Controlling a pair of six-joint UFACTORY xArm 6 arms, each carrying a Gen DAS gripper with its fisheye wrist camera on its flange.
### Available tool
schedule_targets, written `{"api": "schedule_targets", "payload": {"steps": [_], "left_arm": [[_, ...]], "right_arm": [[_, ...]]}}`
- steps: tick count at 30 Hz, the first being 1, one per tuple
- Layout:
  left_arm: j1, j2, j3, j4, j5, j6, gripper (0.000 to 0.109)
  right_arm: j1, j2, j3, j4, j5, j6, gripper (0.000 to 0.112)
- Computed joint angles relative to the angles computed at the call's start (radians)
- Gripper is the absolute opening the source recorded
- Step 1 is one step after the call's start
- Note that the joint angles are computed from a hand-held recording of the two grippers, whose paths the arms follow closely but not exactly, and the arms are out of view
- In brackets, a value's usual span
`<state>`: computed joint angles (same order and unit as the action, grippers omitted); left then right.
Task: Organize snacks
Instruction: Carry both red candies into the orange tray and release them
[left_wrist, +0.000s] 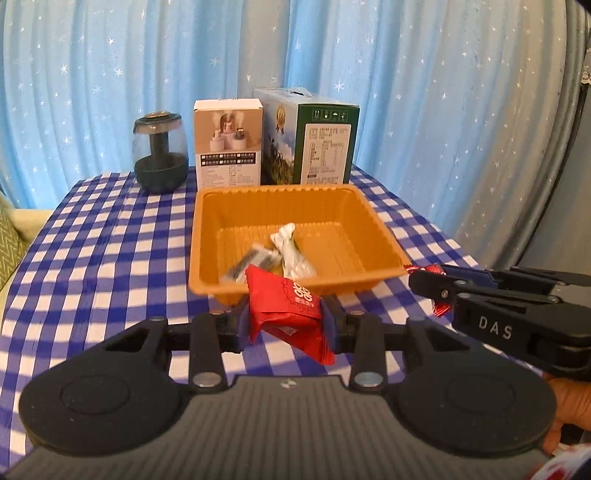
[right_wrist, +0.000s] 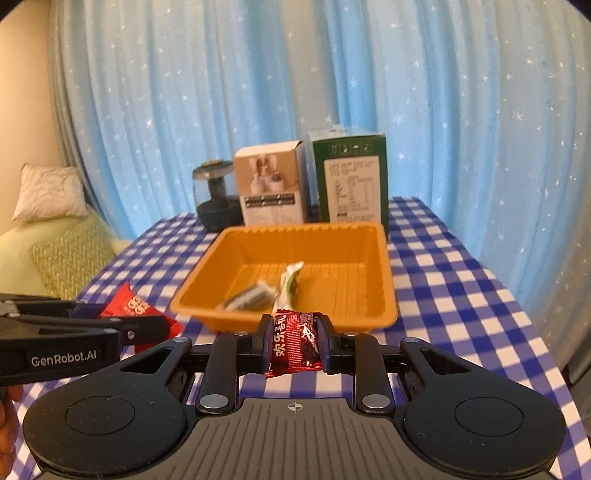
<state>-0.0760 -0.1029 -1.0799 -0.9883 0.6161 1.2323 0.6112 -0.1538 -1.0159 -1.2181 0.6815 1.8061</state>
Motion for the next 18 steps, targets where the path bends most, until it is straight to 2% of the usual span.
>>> {"api": "schedule_targets", "payload": {"steps": [11, 18], "left_arm": [[-0.038, 0.186, -0.193, -0.009, -0.042, -0.072, 0.035], [-0.054, 0.294, -0.302, 0.011, -0.06, -0.124, 0.035]], "right_arm": [[-0.153, 0.095, -0.088, -0.038, -0.128, 0.03, 0.025], [-0.217, 0.18, -0.155, -0.03, -0.183, 0.029, 0.025]]}}
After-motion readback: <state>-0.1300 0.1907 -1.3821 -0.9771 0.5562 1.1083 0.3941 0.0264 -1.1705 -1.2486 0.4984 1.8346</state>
